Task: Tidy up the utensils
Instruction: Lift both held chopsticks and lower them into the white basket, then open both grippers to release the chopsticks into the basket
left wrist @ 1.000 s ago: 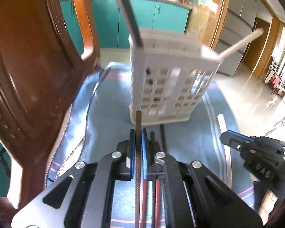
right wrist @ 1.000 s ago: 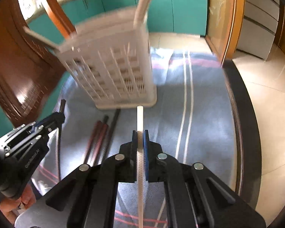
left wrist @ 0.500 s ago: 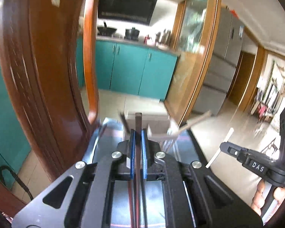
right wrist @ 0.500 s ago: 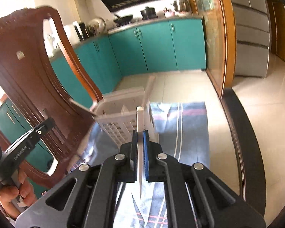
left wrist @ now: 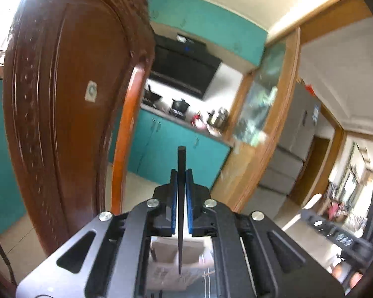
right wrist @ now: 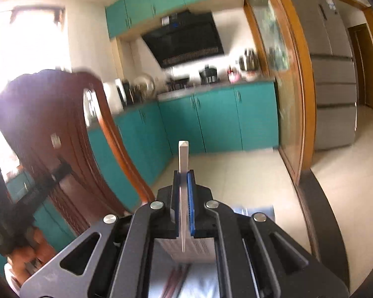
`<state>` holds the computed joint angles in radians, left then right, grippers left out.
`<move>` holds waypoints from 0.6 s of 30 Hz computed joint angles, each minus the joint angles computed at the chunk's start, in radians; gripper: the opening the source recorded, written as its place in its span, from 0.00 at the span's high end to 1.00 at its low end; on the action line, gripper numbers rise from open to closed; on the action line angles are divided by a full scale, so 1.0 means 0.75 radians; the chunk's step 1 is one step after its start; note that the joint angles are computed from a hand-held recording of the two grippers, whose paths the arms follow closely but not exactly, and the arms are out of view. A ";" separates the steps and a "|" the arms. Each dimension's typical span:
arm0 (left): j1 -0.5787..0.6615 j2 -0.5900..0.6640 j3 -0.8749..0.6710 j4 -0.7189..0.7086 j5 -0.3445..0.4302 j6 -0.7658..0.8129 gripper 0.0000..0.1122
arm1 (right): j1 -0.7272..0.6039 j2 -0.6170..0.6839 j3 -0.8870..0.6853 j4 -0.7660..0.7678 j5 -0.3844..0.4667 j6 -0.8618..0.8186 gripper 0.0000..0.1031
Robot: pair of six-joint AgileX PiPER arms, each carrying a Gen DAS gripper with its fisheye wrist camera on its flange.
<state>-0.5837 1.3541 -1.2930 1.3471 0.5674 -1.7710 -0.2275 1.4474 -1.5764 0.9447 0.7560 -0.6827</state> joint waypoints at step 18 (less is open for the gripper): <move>0.074 0.433 -0.185 -0.171 -0.051 0.238 0.94 | 0.236 0.226 0.161 -0.192 -0.337 0.028 0.94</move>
<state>-0.5284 1.6789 -1.4314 1.2191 0.5288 -1.5923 -0.0508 1.6170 -1.4556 0.8010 0.5032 -0.6615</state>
